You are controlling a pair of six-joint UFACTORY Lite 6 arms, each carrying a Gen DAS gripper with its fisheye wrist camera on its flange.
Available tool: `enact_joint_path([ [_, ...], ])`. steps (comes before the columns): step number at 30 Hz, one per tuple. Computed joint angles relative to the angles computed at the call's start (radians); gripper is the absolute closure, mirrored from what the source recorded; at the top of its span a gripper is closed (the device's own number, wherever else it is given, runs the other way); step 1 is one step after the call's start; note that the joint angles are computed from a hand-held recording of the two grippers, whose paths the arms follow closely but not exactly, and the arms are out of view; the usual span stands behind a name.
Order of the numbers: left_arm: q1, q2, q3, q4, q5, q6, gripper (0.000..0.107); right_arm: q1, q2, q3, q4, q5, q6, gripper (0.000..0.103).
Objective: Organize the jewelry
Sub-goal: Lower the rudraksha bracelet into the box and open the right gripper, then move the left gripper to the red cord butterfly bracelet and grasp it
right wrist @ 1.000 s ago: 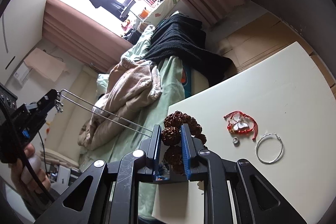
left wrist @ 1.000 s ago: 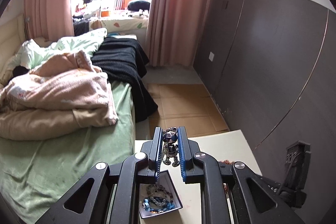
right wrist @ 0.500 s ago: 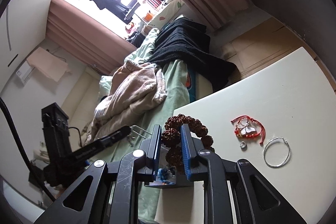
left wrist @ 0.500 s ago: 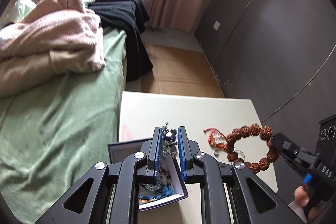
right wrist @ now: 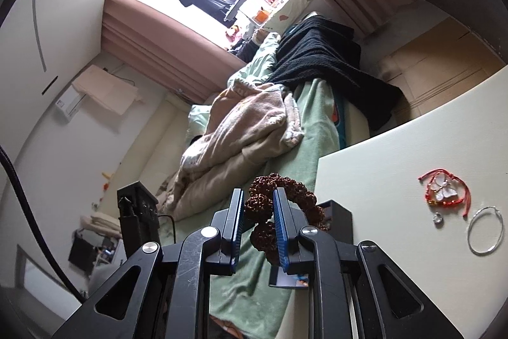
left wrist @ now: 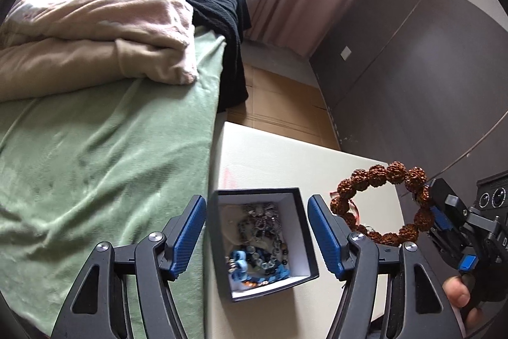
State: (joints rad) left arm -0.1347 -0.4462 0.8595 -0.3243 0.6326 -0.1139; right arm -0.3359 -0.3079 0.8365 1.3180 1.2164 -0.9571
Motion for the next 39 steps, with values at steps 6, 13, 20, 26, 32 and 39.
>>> enact_joint_path([
  [6,0.128,-0.091,-0.027,-0.070,0.083,0.107,0.040,0.174,0.034,-0.015,0.054,-0.128,0.000,0.083],
  [13,0.273,-0.161,-0.062,-0.147,0.159,0.226,0.040,0.386,0.052,-0.004,-0.081,-0.450,0.101,0.083],
  [20,0.340,-0.208,-0.069,-0.191,0.208,0.293,0.040,0.559,0.083,0.041,-0.358,-0.599,0.240,0.078],
  [26,0.273,-0.206,-0.057,-0.140,0.181,0.234,0.040,0.504,0.094,0.034,-0.348,-0.537,0.255,0.052],
  [32,0.102,-0.169,-0.047,-0.034,0.100,0.073,0.040,0.324,0.051,0.033,-0.374,-0.422,0.239,0.051],
  [39,-0.158,-0.048,-0.003,0.147,-0.017,-0.191,0.040,0.084,0.030,0.055,-0.407,-0.263,0.155,0.027],
])
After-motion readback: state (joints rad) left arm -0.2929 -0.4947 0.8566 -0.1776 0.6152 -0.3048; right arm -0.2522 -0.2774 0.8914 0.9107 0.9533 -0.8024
